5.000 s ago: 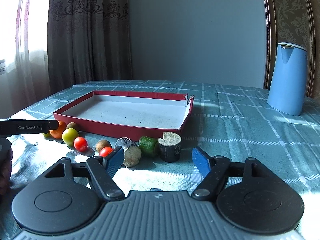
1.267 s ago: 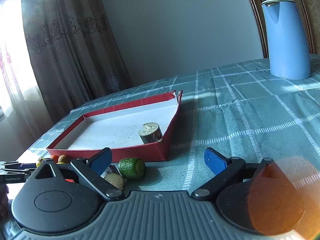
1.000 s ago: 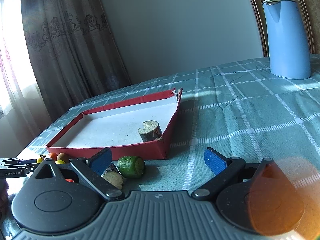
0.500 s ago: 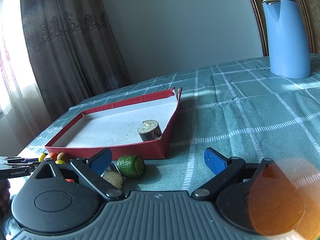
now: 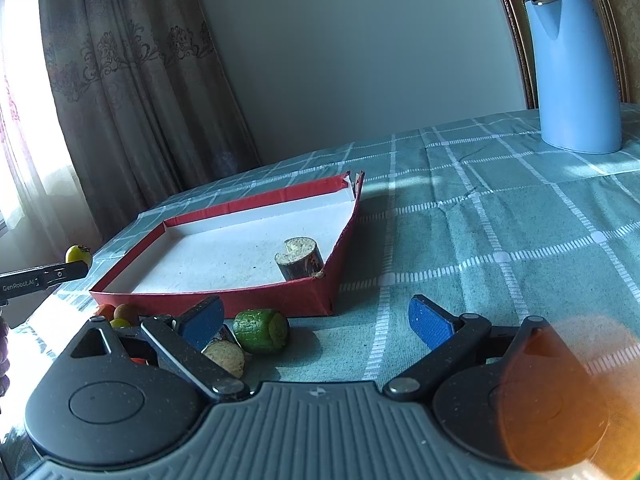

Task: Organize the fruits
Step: 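Lower the green tomato into the red box and open the left gripper, then grasp the green cucumber piece with the right gripper and lift it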

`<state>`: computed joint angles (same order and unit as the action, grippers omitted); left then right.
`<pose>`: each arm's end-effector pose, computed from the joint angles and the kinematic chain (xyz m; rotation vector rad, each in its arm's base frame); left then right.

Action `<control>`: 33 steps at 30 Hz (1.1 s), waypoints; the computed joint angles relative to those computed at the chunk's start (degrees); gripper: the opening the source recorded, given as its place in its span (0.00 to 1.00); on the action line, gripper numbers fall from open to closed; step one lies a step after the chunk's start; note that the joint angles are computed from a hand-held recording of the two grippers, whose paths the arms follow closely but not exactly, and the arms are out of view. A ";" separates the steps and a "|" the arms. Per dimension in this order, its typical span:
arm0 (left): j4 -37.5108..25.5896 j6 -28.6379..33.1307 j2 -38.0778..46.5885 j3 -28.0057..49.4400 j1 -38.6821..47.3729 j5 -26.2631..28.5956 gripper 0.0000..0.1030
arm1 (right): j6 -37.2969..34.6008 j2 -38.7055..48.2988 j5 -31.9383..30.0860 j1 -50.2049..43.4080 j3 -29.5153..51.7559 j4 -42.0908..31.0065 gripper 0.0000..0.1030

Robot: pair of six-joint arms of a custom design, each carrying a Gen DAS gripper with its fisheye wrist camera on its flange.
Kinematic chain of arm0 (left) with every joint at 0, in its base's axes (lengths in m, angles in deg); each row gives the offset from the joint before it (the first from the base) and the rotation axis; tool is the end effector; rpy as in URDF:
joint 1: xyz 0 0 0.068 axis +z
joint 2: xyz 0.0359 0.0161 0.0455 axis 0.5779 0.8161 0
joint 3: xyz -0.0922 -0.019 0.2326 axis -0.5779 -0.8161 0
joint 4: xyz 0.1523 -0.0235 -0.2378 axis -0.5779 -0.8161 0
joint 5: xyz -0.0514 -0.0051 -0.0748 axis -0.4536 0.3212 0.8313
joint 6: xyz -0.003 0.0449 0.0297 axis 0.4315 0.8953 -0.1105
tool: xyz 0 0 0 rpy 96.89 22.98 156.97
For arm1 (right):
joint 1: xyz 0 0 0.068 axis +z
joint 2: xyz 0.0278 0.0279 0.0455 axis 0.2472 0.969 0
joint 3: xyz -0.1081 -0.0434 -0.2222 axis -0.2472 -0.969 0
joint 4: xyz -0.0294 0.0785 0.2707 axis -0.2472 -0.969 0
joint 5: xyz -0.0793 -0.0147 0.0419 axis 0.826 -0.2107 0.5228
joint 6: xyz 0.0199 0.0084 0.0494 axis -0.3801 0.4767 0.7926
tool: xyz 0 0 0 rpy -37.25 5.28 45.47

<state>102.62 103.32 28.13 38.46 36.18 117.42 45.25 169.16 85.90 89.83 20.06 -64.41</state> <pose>0.3366 -0.0172 0.0839 0.7674 1.8937 -0.4646 0.0929 0.2317 0.0524 0.6274 1.9194 0.0590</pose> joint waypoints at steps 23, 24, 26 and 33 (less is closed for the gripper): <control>18.26 -10.83 4.34 -8.09 9.52 2.71 1.00 | -22.09 -0.30 2.96 3.25 0.56 10.24 0.96; 17.78 -11.80 4.45 -7.72 9.98 3.21 1.00 | -23.51 0.30 2.56 3.45 1.66 9.39 0.96; 17.06 -13.01 4.92 -6.88 10.84 4.75 1.00 | -25.16 1.41 1.41 3.29 3.74 6.87 0.88; 18.68 -12.89 5.04 -7.54 10.71 5.06 1.00 | -22.04 0.41 -1.95 -1.16 2.87 6.42 0.65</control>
<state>121.29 90.44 33.16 30.92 46.89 122.47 23.21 169.56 83.95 88.67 22.93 -57.98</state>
